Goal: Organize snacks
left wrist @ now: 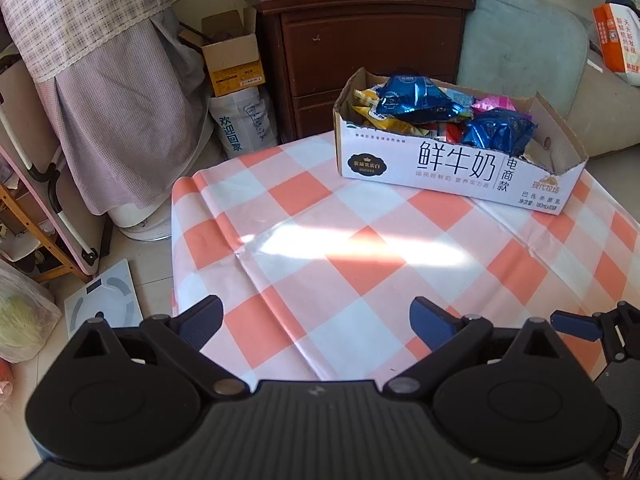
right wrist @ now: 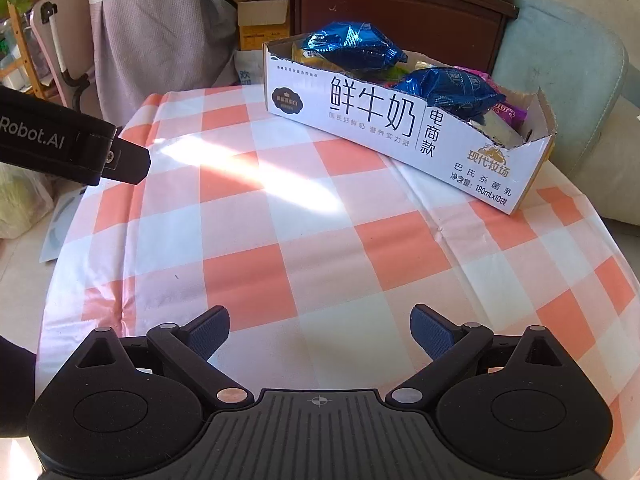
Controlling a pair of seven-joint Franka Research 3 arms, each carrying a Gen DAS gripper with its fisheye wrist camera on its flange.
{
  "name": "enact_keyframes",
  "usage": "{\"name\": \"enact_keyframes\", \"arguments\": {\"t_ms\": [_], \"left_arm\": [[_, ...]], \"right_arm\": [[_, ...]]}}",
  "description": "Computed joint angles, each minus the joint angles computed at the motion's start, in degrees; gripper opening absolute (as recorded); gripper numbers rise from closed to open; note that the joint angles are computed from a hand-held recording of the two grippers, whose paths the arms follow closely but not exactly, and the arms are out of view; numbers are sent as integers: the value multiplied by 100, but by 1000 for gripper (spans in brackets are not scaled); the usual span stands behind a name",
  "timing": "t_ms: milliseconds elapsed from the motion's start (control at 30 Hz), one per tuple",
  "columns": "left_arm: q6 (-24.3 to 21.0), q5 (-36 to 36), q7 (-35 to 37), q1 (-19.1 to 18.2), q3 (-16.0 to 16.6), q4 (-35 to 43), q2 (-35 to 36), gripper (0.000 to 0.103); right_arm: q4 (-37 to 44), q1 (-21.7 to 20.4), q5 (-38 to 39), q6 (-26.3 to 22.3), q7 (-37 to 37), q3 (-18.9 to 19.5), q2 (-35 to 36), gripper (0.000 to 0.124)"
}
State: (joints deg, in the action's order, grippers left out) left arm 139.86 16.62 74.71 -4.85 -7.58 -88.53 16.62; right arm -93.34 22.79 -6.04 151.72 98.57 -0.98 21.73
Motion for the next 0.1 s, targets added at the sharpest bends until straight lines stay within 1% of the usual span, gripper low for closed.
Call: {"name": "enact_keyframes", "arguments": {"t_ms": [100], "left_arm": [[79, -97, 72, 66, -15, -97, -69, 99]], "right_arm": [[-76, -187, 491, 246, -437, 288, 82, 98]]}}
